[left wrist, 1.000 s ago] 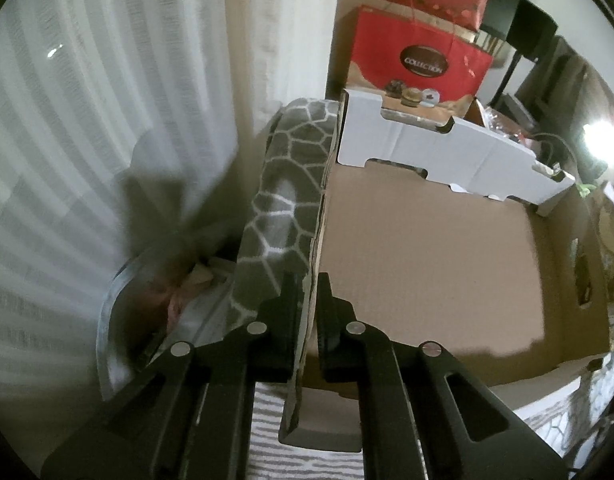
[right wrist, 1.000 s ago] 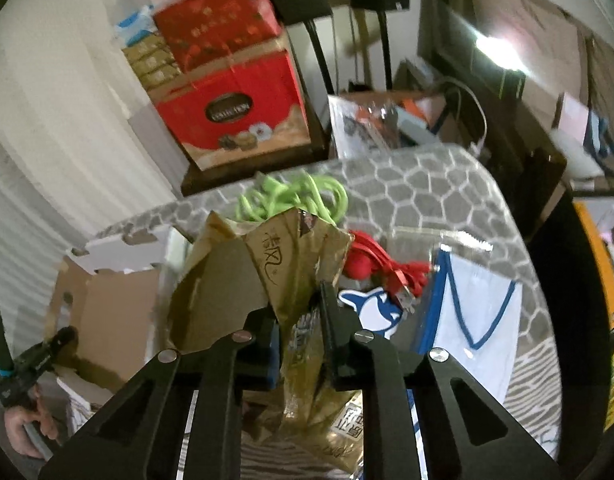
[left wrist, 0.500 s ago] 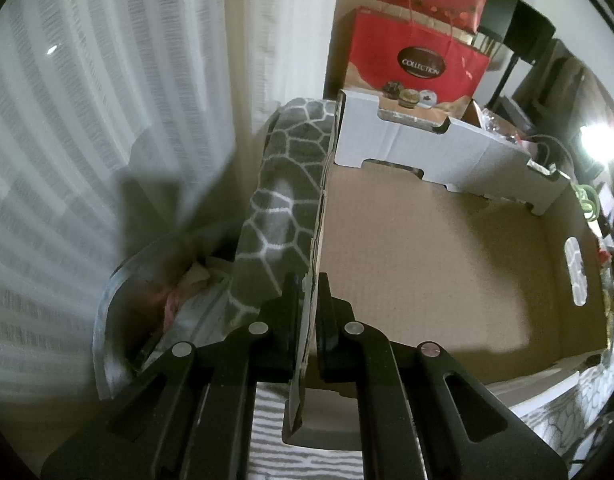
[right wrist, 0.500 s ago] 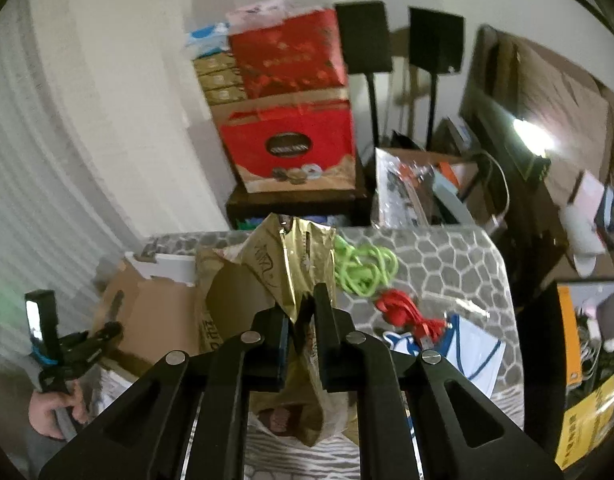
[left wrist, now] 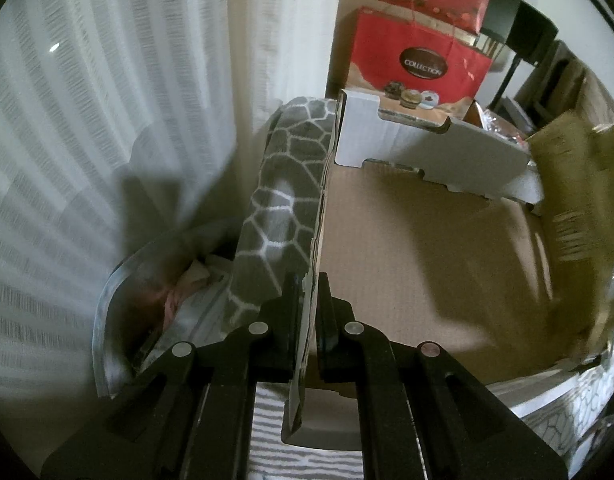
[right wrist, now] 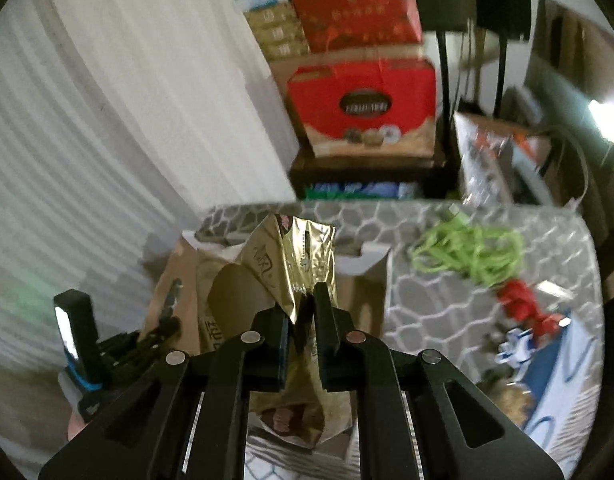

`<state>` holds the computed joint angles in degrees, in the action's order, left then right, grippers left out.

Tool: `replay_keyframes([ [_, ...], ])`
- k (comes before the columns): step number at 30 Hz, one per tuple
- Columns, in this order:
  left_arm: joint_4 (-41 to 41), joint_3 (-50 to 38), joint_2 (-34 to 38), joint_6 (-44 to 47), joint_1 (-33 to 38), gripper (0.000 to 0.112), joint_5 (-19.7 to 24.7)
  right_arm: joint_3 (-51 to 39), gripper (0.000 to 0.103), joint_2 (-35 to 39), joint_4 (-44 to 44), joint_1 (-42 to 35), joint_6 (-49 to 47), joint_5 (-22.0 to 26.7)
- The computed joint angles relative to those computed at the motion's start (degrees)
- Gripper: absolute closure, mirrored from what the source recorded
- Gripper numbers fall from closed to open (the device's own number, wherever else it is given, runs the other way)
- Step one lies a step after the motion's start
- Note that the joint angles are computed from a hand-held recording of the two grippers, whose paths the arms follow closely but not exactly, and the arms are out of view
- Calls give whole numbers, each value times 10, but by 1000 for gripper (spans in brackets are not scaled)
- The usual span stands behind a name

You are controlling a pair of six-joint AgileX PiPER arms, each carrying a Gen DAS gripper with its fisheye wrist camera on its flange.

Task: Organize objects
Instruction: 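Place the gold package into the tray with the right gripper while the left holds the tray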

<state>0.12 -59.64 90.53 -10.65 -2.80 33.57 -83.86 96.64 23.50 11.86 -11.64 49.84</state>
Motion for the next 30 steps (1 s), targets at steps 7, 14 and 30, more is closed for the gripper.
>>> replay_keyframes([
  [7,6,0,2,-7,0,105,-2,9,93,59,6,5,15,-13],
  [14,16,1,2,-17,-2,105,-3,31,88,58,-44,4,35,-39],
  [30,41,3,-1,-45,-14,104,3,5,71,52,-177,58,95,-30],
])
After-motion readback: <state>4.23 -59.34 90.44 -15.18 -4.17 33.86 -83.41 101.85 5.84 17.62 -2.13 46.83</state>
